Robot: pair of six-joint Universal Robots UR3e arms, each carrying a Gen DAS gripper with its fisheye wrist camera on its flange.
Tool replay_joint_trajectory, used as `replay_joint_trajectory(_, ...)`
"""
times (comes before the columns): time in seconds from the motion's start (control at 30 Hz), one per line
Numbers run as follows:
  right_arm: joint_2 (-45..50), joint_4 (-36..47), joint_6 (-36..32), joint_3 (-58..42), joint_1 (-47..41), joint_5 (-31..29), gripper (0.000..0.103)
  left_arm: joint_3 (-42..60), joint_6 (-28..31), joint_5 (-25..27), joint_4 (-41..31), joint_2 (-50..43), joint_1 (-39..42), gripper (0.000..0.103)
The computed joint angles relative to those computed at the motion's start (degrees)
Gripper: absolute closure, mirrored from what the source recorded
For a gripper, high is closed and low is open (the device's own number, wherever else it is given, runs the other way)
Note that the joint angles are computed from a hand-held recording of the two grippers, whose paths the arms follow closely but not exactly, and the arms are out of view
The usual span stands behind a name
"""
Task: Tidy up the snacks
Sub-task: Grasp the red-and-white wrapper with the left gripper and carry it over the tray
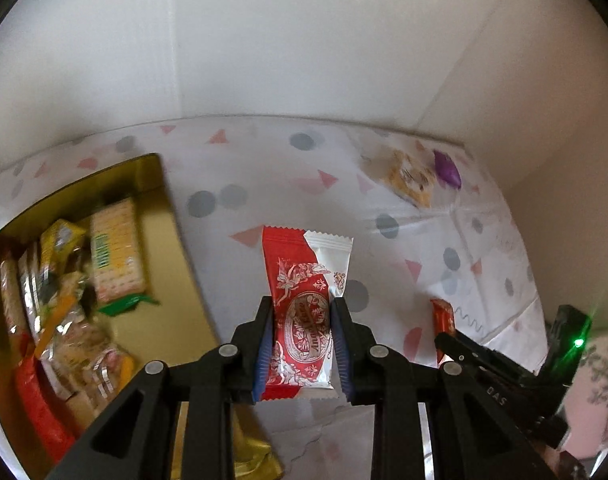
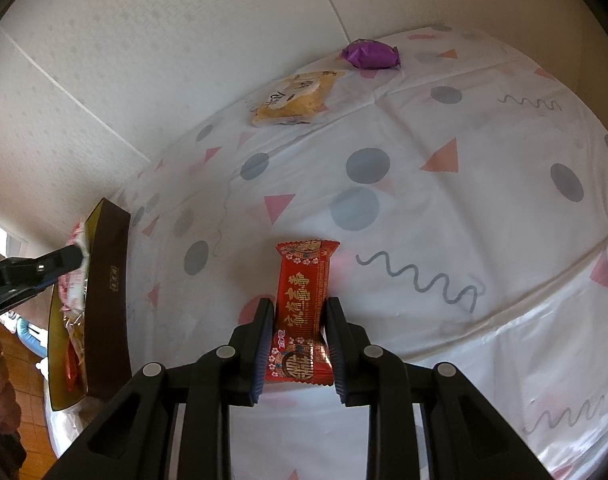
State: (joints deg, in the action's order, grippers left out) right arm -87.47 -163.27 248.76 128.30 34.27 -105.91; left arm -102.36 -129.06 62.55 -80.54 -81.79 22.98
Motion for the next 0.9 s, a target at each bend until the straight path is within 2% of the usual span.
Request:
replay_joint_trajectory(0.17,0.34,1.12,0.07,-0.89,-0.14,0.04,0.077,2.29,-0.55,-1.73,-0.76,-2.09,4.95,0.075)
replay_joint_trajectory(0.37,0.47,2.5,0.14,-1.69,-0.37,0.16,0.077,7.1,-5.65,-1.72,1.98,-9.45,7.54,0.075)
replay_joint_trajectory(0.63,1.16,4.07,1.34,-3.05,0.02,-0.36,0.077,14.05,-11.38,0.08,4.26,-18.8,5.34,0.075)
replay_joint_trajectory(0.9,1.08,5.1,2.08,-3.47,0.08,-0.53,0.077,19.38,-15.01,0.98,3.14,-26.11,3.35,0.075)
